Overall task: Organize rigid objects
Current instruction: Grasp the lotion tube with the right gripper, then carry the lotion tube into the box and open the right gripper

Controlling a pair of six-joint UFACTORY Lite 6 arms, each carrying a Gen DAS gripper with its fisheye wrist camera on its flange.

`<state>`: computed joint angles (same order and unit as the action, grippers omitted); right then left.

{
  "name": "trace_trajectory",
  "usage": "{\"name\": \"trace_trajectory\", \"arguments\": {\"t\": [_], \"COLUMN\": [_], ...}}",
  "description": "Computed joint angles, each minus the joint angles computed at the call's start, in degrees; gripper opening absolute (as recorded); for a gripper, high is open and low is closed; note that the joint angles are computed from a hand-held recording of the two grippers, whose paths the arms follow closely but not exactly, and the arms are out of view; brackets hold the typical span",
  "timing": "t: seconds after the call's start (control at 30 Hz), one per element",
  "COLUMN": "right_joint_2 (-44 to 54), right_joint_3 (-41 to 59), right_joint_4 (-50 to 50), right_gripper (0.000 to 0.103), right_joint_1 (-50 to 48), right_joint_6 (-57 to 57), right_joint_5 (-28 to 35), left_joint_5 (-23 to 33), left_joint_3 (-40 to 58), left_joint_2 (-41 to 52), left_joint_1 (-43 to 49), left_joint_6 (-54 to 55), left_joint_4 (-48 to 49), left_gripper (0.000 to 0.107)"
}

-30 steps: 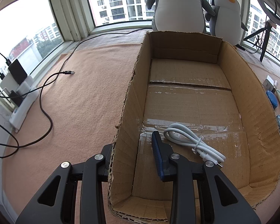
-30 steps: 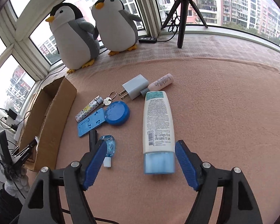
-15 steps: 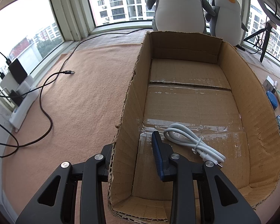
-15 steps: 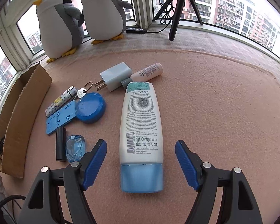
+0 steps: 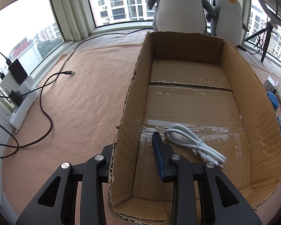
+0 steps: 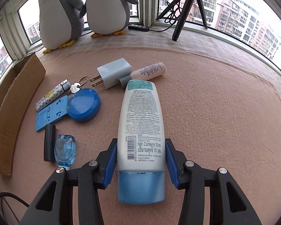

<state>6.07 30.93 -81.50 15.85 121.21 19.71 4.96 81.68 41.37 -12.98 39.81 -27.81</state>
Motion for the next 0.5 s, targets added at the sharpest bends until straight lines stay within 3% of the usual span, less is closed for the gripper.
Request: {"name": "trace_trajectory", "arguments": {"t": [0.23, 0.5], "right_joint_2": [-4.31, -11.68], "right_joint_3": [-3.33, -3.54], "right_joint_4": [3.12, 14.47], "right_gripper": [0.043, 0.043], "right_joint_1": [4.36, 9.26], "right_joint_6": [-0.42, -9.56], "right_joint_5": [2.78, 8.05], "left_joint_5": [-0.01, -0.04], "left_joint_3": [-0.06, -0.12], "left_joint_2": [-0.03, -0.05], "left_joint_1": [0.02, 0.01], "left_joint_6": [0.48, 0.59], "left_joint_4": [-0.35, -0.55], "left_gripper": [0.03, 0.03]}}
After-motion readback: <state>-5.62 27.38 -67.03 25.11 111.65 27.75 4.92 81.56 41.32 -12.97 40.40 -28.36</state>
